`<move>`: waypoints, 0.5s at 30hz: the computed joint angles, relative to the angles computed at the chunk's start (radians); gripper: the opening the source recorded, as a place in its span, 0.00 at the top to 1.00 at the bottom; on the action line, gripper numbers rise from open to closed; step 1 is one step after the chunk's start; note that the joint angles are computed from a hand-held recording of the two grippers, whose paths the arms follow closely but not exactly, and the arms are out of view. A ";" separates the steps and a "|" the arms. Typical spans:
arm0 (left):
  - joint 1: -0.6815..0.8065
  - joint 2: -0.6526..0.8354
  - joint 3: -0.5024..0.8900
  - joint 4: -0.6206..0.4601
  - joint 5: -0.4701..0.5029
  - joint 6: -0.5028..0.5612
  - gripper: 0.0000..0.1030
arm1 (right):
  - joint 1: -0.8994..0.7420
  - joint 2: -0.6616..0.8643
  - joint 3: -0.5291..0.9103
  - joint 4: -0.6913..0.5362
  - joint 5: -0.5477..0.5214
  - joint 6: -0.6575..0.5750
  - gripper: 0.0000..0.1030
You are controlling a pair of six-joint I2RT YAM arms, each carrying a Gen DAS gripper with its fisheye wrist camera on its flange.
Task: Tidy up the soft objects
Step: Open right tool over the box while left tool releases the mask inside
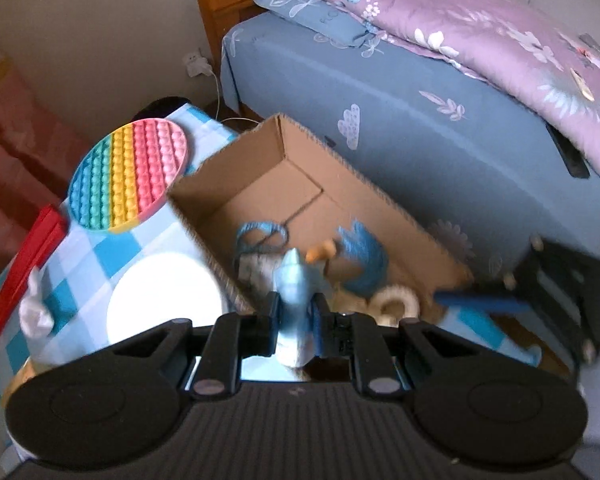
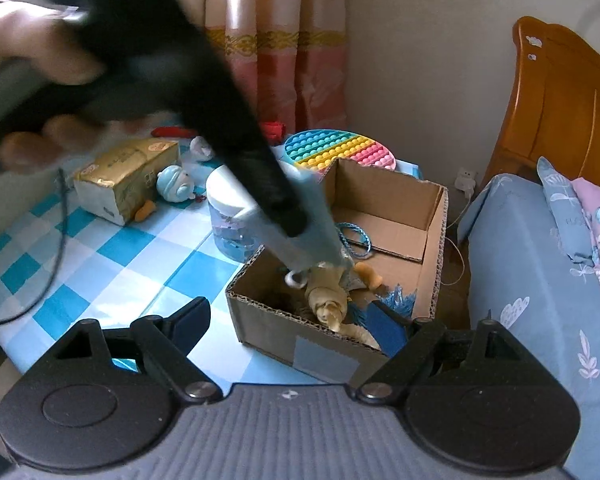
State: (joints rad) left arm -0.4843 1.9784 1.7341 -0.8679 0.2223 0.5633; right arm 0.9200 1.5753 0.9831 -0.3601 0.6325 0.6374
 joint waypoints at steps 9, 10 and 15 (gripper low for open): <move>-0.028 0.115 0.115 0.045 -0.027 -0.125 0.52 | 0.004 -0.010 -0.011 0.000 -0.002 0.013 0.14; -0.029 0.115 0.114 0.045 -0.036 -0.133 0.41 | 0.005 -0.010 -0.009 -0.002 0.000 0.011 0.14; 0.002 0.010 -0.016 0.134 -0.007 -0.137 0.18 | 0.017 -0.010 0.001 -0.002 0.009 0.002 0.11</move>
